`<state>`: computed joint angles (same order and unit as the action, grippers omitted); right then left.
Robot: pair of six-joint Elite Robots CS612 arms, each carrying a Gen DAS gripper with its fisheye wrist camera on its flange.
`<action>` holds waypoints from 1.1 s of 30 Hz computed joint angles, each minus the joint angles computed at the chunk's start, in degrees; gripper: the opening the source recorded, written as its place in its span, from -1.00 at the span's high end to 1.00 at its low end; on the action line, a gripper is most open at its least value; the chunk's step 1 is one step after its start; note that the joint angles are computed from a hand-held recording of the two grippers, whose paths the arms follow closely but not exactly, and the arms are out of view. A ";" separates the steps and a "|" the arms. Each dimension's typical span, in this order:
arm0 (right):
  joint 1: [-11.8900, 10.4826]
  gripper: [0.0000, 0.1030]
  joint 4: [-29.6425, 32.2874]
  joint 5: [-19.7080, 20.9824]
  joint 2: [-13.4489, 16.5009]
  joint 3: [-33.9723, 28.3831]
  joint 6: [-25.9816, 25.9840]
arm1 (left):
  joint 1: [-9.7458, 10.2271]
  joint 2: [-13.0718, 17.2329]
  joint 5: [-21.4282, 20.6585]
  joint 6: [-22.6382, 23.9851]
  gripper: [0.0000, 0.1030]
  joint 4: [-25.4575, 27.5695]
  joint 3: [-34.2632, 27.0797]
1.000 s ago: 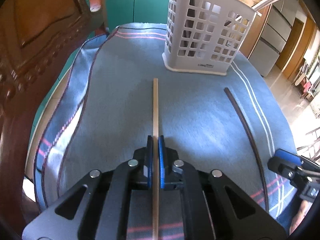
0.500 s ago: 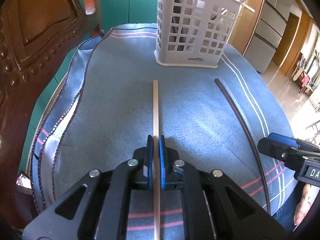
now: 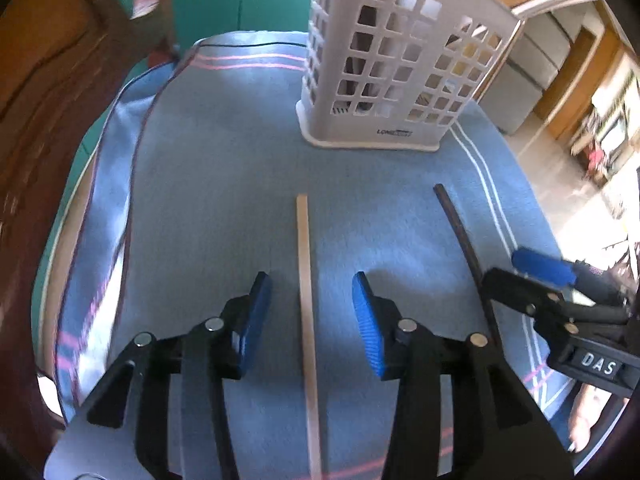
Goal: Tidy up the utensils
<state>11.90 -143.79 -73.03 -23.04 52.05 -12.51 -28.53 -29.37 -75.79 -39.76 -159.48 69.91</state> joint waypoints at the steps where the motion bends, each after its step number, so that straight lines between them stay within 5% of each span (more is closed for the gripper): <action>1: 0.28 -0.12 0.75 -0.84 0.51 -1.11 -0.38 | 0.10 0.28 0.02 0.42 0.16 0.43 -0.58; 6: 2.10 -0.12 6.10 -6.53 4.56 -9.42 -2.87 | 1.18 1.21 -1.89 0.82 0.16 2.88 -3.22; 11: 3.17 0.00 10.54 -9.95 7.29 -15.36 -7.06 | 1.38 2.48 0.73 4.56 0.51 12.35 -8.27; 14: 3.05 0.38 11.74 -8.98 7.72 -16.57 -7.65 | 1.53 2.86 0.37 5.60 0.83 12.75 -9.16; 16: 2.81 0.81 12.23 -8.07 7.92 -17.09 -7.76 | 1.53 2.98 0.63 5.36 0.85 12.65 -9.35; 19: 2.21 0.85 12.79 -5.11 7.81 -17.14 -7.59 | 1.34 2.79 1.74 5.33 0.86 12.50 -9.43; 33: -1.90 0.87 -17.21 8.42 -6.82 6.51 -3.17 | -4.51 -6.65 22.23 9.47 0.86 -4.67 2.73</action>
